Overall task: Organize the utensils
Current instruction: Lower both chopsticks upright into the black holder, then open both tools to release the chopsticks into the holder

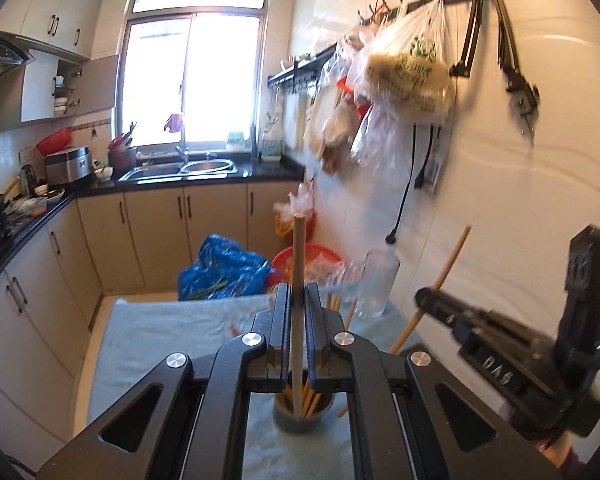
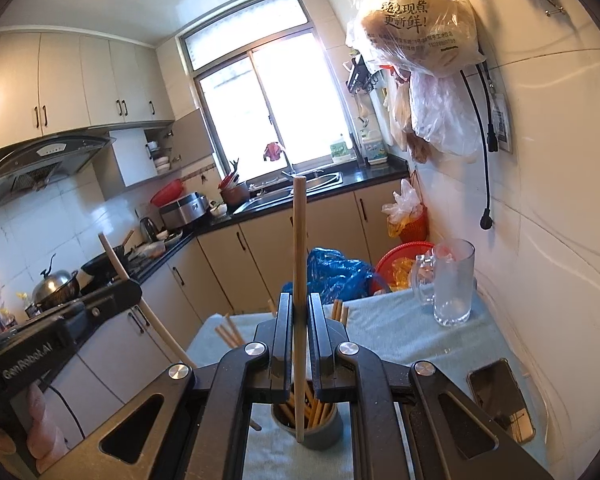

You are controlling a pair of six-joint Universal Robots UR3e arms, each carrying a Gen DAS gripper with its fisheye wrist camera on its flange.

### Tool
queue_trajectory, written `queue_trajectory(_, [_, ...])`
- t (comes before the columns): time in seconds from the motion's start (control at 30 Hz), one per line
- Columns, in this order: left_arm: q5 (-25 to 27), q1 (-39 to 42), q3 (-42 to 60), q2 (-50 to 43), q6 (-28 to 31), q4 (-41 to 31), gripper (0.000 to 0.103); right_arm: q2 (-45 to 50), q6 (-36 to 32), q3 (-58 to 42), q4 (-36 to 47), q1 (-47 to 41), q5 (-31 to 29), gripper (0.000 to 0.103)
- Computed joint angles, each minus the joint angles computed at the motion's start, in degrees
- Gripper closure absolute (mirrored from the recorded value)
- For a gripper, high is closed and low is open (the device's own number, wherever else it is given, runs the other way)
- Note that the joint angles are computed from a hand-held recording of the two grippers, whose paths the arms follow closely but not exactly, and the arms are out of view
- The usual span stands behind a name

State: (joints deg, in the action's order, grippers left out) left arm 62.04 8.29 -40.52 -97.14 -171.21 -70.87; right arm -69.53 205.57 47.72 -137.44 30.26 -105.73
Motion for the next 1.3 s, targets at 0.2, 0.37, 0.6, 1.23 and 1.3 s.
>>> queue_trajectory(0.2, [1.62, -3.05, 6.92, -7.63, -3.48, -0.63, 0.097, 6.43, -0.42, -7.60, 1.94, -1.97, 1.68, 0.095])
queue_trajectory(0.37, [3.70, -4.49, 5.90, -10.27, -3.63, 1.80, 0.097, 10.12, -0.22, -10.73, 3.25, -3.84, 3.67, 0.095])
queue_trajectory(0.6, [6.11, -5.41, 4.62, -12.99, -3.00, 3.47, 0.097, 10.30, 0.96, -6.38, 1.93, -6.14, 6.60, 0.095])
queue_trajectory(1.23, [5.19, 2.69, -31.36, 11.16, -0.18, 13.76, 0.033, 12.65, 2.46, -4.46, 5.34, -6.28, 10.04, 0.056])
queue_trajectory(1.3, [4.53, 4.33, -34.73, 14.38, -0.14, 14.08, 0.025, 11.44, 2.15, -3.62, 5.06, -5.52, 8.90, 0.056])
